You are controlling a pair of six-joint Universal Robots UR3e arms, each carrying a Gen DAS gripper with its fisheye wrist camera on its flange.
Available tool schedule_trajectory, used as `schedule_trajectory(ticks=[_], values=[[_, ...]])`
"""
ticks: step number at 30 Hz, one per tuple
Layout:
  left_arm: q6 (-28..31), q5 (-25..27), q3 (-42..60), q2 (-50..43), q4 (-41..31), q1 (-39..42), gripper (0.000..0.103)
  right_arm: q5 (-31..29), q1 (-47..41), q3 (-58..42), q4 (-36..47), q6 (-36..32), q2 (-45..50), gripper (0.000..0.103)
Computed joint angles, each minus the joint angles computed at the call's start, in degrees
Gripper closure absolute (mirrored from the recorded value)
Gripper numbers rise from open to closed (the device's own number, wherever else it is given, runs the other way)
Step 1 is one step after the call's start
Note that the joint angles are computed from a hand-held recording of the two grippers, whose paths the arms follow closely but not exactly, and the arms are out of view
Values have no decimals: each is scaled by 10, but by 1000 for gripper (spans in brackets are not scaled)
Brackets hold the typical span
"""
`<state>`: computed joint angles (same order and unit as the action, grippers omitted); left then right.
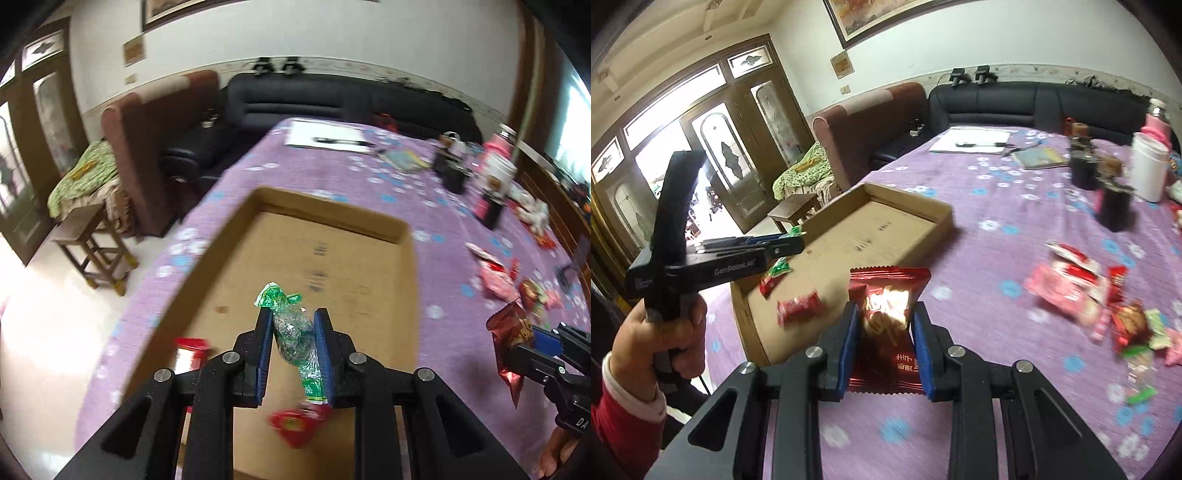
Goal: Organize snacks
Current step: 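Carry both snacks into the cardboard tray and open both tools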
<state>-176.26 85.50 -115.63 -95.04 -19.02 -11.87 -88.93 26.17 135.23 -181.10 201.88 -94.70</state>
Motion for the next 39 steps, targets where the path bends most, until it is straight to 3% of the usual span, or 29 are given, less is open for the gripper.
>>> schedule_trajectory(ticks=[6,15,29,31,33,39], values=[[18,-6,15,-35,7,38,80,-16,42,-173,20,29,169,75],[21,2,55,-110,-9,34,80,-39,65,-379,139,22,319,75],[8,23,64,-133,-34,29,77,-65,80,-463,242,3,375,74],[2,21,54,-124,-26,34,55,-71,82,-461,239,6,372,66],[2,16,37,-108,-11,39,46,-72,82,-450,227,7,365,51],[-2,11,-5,-56,34,45,20,-103,88,-389,181,16,311,48]])
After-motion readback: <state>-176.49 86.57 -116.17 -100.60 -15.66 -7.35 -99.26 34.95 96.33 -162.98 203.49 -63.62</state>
